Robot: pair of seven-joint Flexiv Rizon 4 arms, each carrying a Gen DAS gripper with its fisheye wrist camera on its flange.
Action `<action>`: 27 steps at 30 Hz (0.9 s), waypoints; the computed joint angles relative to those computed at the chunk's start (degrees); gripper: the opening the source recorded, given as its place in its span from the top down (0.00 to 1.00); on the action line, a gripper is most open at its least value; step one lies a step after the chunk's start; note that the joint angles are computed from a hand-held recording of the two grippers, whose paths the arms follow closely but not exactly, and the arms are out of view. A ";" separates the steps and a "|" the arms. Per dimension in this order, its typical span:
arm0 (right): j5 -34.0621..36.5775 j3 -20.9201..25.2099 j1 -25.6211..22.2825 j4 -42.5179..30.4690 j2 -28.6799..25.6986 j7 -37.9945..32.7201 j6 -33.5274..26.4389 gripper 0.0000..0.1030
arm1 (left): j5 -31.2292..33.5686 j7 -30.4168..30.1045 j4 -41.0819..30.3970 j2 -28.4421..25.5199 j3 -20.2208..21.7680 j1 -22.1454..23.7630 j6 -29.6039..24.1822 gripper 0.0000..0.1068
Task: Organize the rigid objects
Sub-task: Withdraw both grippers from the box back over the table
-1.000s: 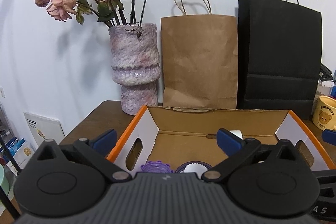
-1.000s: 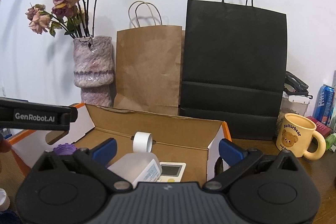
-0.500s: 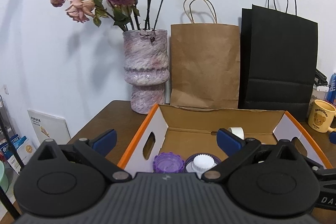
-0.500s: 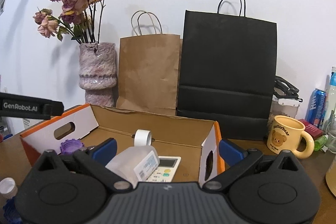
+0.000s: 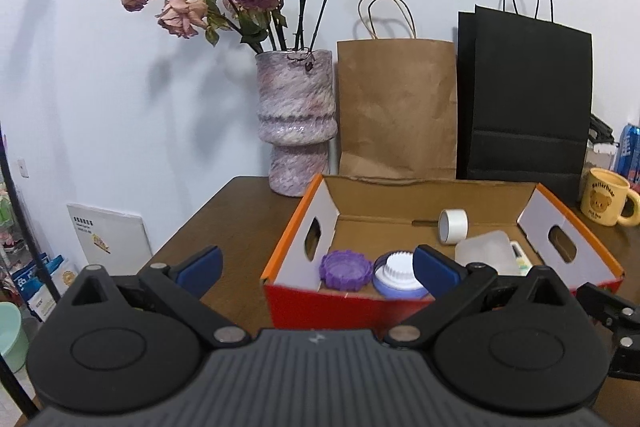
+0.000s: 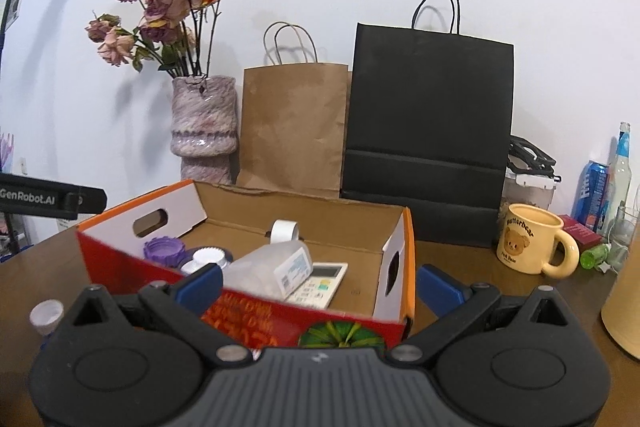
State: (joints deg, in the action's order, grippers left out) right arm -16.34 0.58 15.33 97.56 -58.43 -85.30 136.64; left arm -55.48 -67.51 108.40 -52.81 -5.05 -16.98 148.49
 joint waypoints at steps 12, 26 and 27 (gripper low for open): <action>1.49 0.79 0.39 9.55 3.25 -2.99 5.01 0.00 | 1.93 -5.51 9.15 3.10 0.09 -1.08 3.36 0.04; 5.42 1.81 2.32 16.95 5.39 -5.01 8.36 0.00 | 6.53 -11.89 18.95 4.34 1.47 -1.71 6.72 0.04; 5.79 1.87 2.57 17.37 5.47 -5.19 8.66 0.00 | 6.88 -12.18 19.41 4.32 1.60 -1.69 6.84 0.04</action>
State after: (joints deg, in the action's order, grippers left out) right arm -10.55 2.44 17.90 114.92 -52.96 -90.49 145.30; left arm -48.60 -79.68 127.81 -48.48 -3.45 -18.67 155.33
